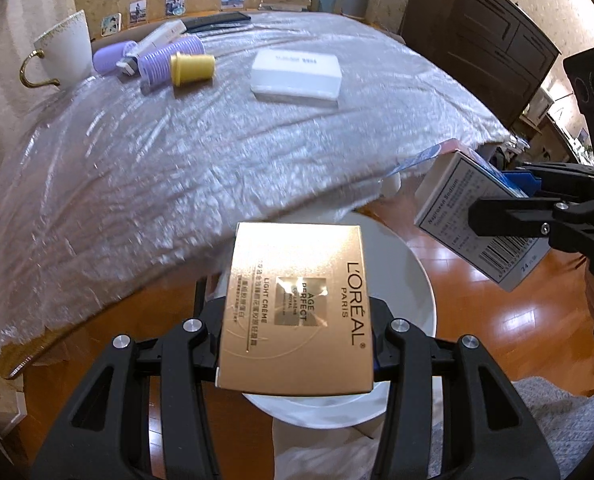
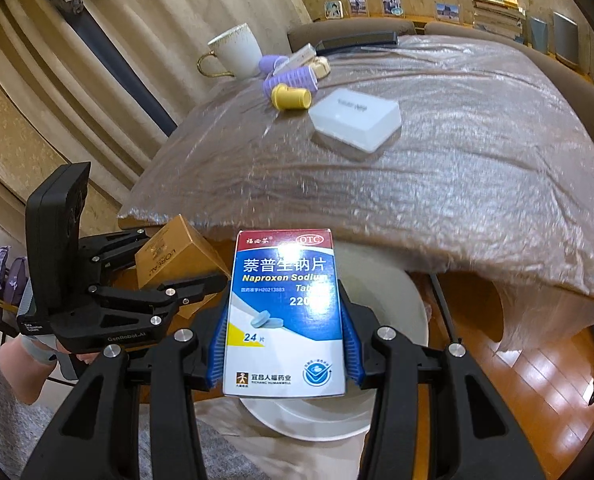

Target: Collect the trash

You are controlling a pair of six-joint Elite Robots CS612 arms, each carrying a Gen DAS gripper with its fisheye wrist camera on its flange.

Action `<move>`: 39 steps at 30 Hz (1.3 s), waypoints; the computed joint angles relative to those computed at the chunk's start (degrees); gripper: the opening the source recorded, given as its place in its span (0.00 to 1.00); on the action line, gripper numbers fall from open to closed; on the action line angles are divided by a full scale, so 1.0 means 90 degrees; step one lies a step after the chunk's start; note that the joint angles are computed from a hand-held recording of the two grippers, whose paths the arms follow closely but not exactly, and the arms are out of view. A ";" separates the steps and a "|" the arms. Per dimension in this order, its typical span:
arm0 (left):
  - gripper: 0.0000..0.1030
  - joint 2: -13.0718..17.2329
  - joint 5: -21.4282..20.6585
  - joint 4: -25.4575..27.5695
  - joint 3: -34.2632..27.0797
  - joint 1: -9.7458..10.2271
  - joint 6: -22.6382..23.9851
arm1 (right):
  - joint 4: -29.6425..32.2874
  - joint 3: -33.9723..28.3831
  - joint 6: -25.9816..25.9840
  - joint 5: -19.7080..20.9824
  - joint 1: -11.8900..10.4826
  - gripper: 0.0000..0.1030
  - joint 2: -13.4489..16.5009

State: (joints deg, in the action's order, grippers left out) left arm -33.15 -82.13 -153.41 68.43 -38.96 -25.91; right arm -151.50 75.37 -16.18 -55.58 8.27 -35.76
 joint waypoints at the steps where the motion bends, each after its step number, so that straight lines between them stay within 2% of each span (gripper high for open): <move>1: 0.47 0.0008 -0.0025 0.0026 0.0000 -0.0001 -0.0009 | 0.0018 0.0009 0.0015 -0.0006 0.0001 0.44 0.0005; 8: 0.47 0.0099 -0.0133 0.0214 -0.0044 -0.0020 -0.0052 | 0.0219 0.0023 -0.0064 -0.0140 0.0038 0.44 0.0059; 20: 0.47 0.0337 -0.0317 0.0709 -0.0229 -0.0026 -0.0038 | 0.0532 -0.0120 -0.0184 -0.0645 0.0132 0.44 0.0267; 39: 0.47 0.0777 -0.0215 0.1471 -0.0895 -0.0054 0.0025 | 0.0656 -0.0454 -0.0114 -0.1021 0.0296 0.44 0.0622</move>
